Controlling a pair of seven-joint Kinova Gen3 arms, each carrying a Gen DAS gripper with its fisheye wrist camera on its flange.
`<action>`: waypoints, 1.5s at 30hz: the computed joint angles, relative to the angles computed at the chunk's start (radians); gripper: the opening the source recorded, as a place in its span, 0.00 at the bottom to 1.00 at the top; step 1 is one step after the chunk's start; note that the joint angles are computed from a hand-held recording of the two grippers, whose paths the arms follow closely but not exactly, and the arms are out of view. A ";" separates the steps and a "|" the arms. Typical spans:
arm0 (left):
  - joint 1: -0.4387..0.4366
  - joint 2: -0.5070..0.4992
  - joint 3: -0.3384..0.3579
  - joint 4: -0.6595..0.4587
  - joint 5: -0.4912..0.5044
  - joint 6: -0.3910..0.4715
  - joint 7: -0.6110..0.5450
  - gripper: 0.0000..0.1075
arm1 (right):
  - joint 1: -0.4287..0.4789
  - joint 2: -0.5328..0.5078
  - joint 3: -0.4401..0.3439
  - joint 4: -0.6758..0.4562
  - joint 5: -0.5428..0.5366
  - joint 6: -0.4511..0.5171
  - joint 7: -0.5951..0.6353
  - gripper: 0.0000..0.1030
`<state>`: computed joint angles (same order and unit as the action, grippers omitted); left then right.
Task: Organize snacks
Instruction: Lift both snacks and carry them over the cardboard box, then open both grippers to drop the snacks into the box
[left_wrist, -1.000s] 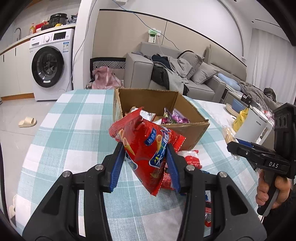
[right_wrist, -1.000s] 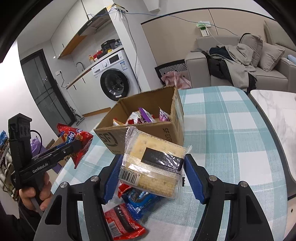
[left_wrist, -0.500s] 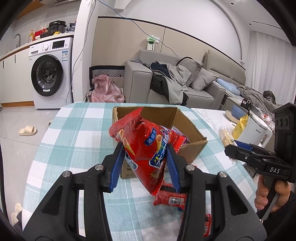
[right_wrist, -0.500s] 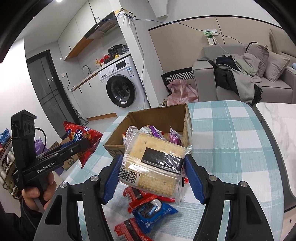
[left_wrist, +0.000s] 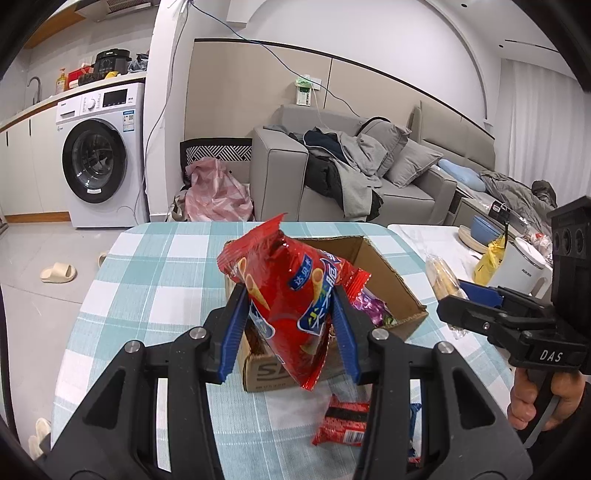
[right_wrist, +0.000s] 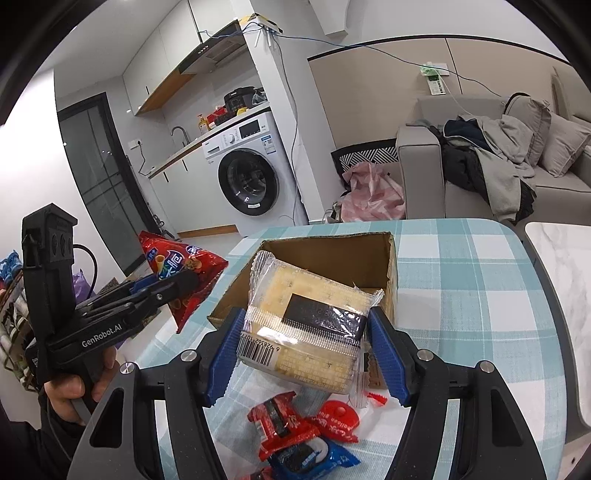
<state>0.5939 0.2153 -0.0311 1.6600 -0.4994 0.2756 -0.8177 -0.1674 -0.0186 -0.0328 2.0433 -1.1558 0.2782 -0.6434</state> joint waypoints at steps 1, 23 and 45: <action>0.004 0.008 -0.004 -0.010 -0.006 0.004 0.003 0.39 | 0.000 0.007 0.001 -0.009 0.002 0.003 0.001 0.65; -0.024 0.217 -0.028 -0.252 0.153 0.068 -0.181 0.39 | 0.114 0.165 -0.138 -0.166 0.104 -0.023 -0.121 0.65; -0.097 0.385 0.014 -0.402 0.300 0.110 -0.348 0.39 | 0.217 0.318 -0.274 -0.282 0.413 -0.059 -0.460 0.66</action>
<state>0.4970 0.6007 -0.0168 1.2575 -0.1996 0.3853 -1.1657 0.0491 0.2990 -0.3071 1.7616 -0.7429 0.2193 -1.1037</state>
